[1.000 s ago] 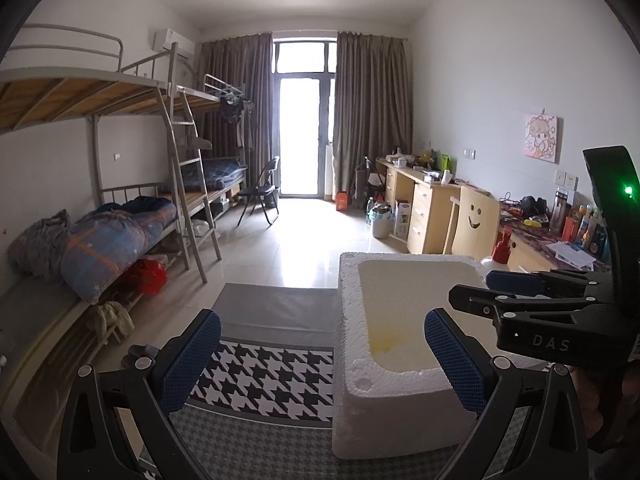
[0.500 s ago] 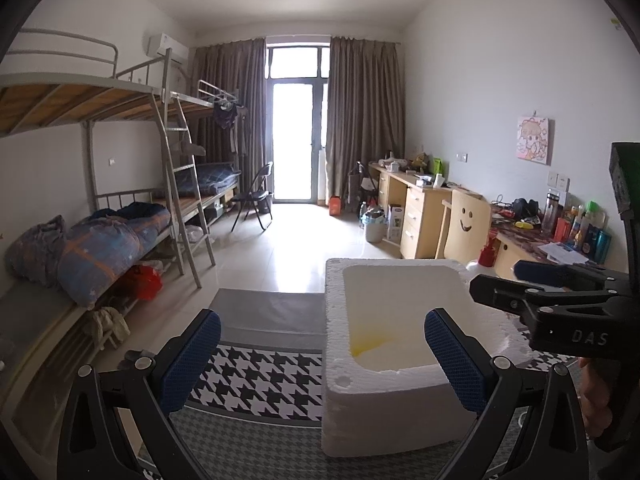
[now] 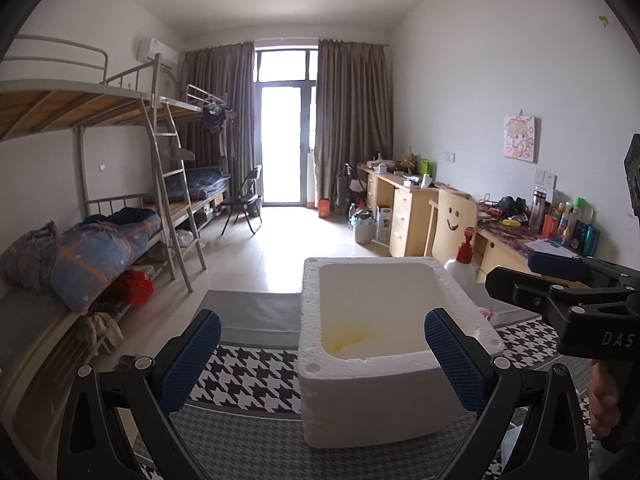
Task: Organize soft objects
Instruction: 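Withdraw both grippers from the box back toward the blue tray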
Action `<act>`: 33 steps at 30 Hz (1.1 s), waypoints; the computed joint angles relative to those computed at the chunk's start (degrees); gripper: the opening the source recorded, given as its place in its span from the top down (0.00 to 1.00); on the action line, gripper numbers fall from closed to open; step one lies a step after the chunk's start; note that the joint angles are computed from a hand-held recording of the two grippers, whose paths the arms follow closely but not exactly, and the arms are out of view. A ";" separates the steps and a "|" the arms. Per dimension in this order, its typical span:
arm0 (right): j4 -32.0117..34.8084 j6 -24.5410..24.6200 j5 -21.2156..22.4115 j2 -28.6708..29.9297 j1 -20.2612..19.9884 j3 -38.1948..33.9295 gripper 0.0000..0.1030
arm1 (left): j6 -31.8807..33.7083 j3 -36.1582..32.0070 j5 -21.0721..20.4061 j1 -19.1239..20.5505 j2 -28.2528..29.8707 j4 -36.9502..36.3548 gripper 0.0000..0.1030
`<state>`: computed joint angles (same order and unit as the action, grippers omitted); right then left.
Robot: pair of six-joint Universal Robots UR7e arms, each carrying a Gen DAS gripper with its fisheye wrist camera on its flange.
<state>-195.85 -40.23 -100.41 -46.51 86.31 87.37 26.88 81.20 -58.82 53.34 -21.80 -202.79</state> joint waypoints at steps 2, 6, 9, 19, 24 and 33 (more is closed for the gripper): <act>-0.51 0.07 0.46 -0.48 -0.21 0.82 0.12 | 0.07 0.52 -0.16 -0.18 -0.18 -0.32 0.01; -2.13 -0.05 1.18 -1.37 -0.72 2.63 0.12 | 0.12 1.73 -0.70 -0.63 -0.56 -1.07 0.01; -2.76 0.16 1.96 -2.22 -1.10 3.95 0.12 | 0.09 2.64 -1.11 -1.04 -0.86 -1.83 0.01; -5.77 -0.27 2.48 -3.53 -1.55 7.13 0.12 | -0.04 4.79 -1.90 -2.12 -1.32 -3.18 0.01; -8.15 -0.95 2.96 -4.26 -1.86 9.32 0.12 | -0.01 6.02 -2.51 -2.57 -1.54 -4.05 0.01; -11.98 -1.28 3.89 -5.71 -2.76 13.12 0.12 | -0.67 7.17 -2.90 -2.89 -1.45 -4.50 0.01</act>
